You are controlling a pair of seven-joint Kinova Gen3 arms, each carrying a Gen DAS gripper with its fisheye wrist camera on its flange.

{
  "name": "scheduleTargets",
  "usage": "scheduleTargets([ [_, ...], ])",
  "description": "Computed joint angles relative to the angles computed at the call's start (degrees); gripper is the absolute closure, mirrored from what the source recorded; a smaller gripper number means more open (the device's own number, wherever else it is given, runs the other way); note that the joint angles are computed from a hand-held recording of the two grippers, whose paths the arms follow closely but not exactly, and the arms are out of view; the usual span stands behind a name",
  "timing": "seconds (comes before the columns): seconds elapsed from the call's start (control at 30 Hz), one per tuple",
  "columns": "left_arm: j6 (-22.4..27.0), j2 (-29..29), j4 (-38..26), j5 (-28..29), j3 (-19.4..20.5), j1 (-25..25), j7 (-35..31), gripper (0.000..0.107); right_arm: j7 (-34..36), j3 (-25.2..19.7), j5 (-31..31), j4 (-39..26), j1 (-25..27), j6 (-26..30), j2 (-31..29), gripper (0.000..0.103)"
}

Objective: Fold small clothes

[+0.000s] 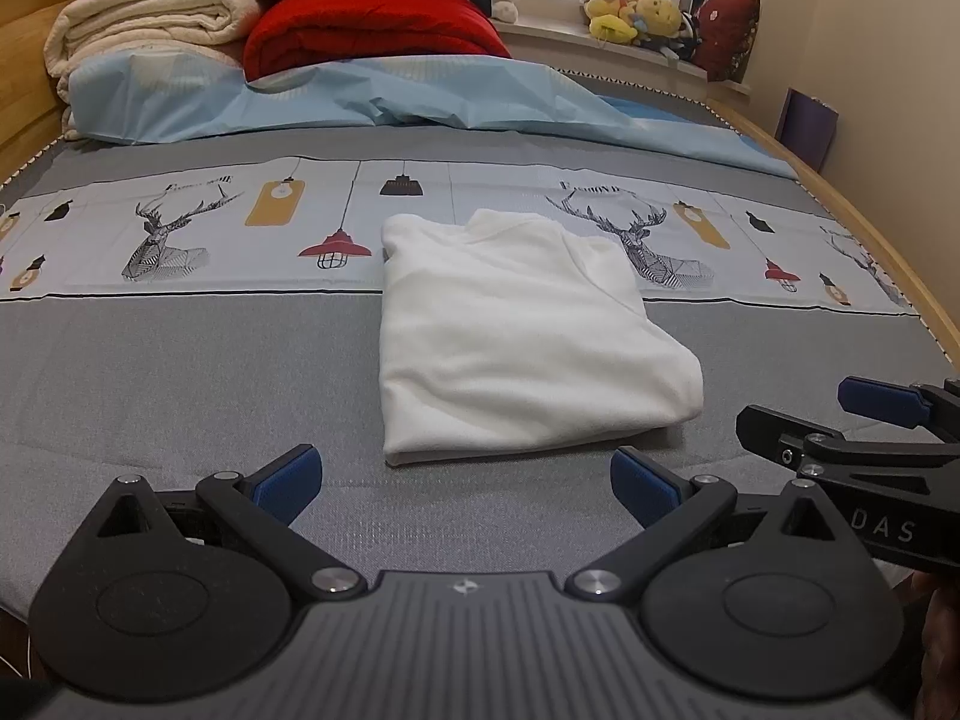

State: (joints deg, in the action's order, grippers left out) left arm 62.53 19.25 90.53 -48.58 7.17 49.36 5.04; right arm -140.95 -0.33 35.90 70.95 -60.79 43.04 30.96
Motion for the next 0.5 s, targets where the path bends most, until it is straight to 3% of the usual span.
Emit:
scheduleTargets([
  [0.5,-0.42,0.21,0.35,0.11,-0.08,0.05,0.73,0.005,0.33,-0.08,-0.76,-0.52,0.24,0.26,0.27,0.022],
])
